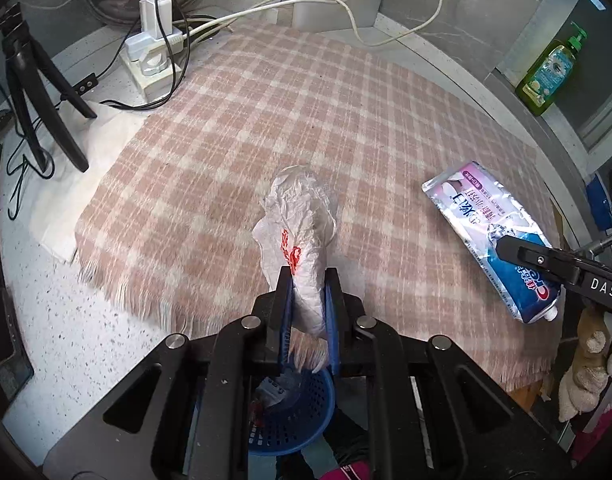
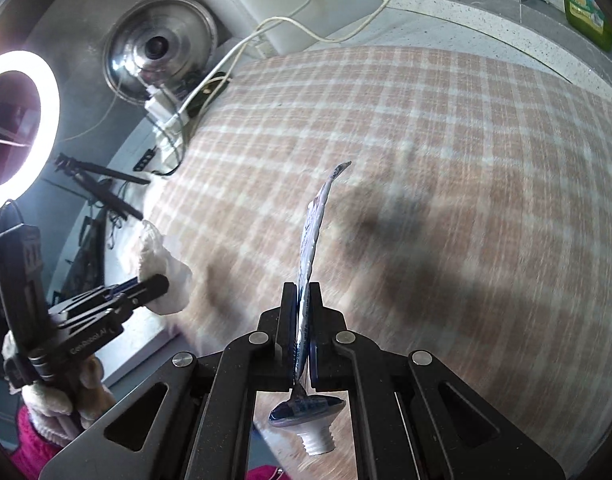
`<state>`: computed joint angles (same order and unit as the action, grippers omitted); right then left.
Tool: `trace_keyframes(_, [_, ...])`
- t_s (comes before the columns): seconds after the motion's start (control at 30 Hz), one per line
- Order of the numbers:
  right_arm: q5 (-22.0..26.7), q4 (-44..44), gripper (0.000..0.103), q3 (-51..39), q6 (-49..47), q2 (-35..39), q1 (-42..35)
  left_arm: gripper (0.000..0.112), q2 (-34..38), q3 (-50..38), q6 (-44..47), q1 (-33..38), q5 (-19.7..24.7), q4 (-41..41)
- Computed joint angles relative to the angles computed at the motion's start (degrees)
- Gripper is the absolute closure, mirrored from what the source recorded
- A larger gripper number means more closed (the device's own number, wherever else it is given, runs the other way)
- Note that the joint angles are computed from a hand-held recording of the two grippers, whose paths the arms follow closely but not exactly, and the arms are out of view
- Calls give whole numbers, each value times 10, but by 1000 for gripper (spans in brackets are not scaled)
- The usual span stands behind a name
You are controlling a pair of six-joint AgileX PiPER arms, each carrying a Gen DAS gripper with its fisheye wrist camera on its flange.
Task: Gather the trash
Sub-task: 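Lift the plastic bag and toothpaste tube and carry them over the basket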
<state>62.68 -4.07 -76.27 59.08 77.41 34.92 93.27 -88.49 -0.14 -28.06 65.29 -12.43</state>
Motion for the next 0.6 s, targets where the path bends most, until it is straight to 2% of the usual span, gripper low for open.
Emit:
trace_keyframes(0.3, [-4, -26, 100, -8, 84, 4, 115, 99, -119, 142, 25, 26, -21, -4])
trace_keyframes(0.6, [-21, -33, 100, -21, 135, 41, 206, 99, -195, 256, 50, 65, -25, -22])
